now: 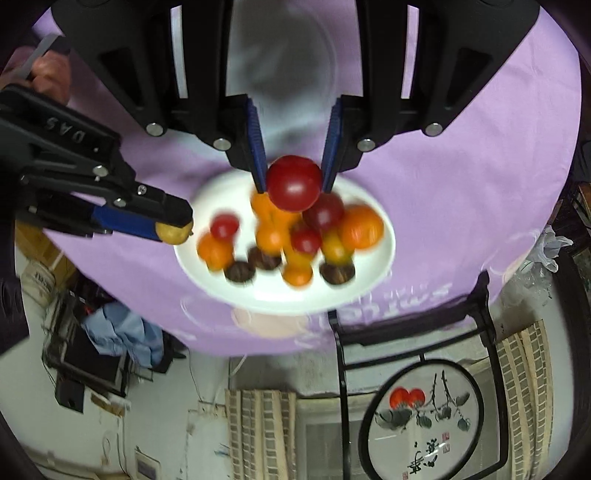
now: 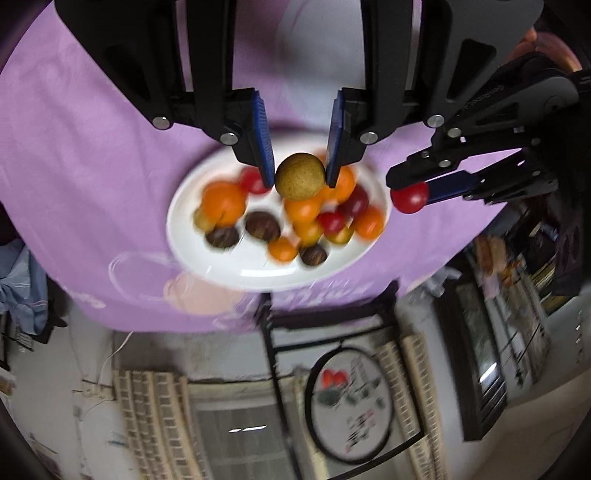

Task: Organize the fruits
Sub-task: 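Place the yellow-brown fruit and red tomato on the oval plate, open both tools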

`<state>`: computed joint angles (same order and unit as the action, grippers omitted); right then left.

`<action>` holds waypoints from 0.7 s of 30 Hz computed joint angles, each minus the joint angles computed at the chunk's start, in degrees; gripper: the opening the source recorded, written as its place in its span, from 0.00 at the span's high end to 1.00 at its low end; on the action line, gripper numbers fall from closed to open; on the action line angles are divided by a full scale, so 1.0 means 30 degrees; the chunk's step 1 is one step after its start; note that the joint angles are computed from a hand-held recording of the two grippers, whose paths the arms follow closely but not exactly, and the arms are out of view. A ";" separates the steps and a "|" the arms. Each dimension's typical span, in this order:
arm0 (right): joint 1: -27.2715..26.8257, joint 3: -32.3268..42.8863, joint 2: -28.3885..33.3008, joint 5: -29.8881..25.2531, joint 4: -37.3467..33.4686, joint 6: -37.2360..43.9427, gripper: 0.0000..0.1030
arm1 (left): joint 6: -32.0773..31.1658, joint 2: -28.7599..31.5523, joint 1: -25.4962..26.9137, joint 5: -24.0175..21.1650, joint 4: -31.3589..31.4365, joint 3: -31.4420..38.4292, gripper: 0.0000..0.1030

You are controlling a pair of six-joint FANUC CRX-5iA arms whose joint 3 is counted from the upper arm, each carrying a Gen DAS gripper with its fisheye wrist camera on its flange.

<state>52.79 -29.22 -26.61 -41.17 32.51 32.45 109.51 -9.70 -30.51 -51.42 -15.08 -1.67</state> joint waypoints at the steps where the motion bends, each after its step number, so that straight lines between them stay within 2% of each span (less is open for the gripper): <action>1: -0.0466 0.0296 0.0517 0.0305 0.0088 -0.0044 0.72 | 0.0035 0.0429 0.0222 0.0152 0.0076 0.0465 0.71; 7: -0.2560 0.2193 0.3387 0.1098 -0.1031 0.1577 0.73 | 0.0568 0.3468 0.1131 -0.0116 0.0169 0.3226 0.71; 15: -0.4209 0.4025 0.5358 0.1445 -0.3808 0.4679 0.72 | 0.0286 0.5582 0.1695 -0.0488 0.0570 0.5120 0.71; 16: -0.4270 0.4121 0.5392 0.1457 -0.4050 0.4947 0.65 | 0.0400 0.5719 0.1637 -0.0602 0.0292 0.5325 0.70; 17: -0.4257 0.4105 0.5333 0.1436 -0.4042 0.5003 0.61 | 0.0697 0.5774 0.1499 -0.0715 -0.0193 0.5489 0.63; 18: -0.4182 0.3984 0.5232 0.1313 -0.3657 0.4664 0.55 | 0.1272 0.5759 0.1195 -0.0950 -0.1094 0.5691 0.43; 19: -0.4123 0.3890 0.5125 0.1195 -0.3363 0.4364 0.52 | 0.2229 0.5739 0.0776 -0.1431 -0.2363 0.5994 0.36; 20: -0.4100 0.3847 0.4958 0.1112 -0.3430 0.4378 0.47 | 0.2946 0.5708 0.0444 -0.1836 -0.3334 0.6215 0.23; 21: -0.4084 0.3868 0.4742 0.0905 -0.3655 0.4497 0.37 | 0.3472 0.5621 0.0166 -0.2181 -0.4149 0.6364 0.17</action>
<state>40.54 -17.61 -12.38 -38.45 21.54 45.94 119.92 7.16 -30.01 -57.97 -27.53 17.42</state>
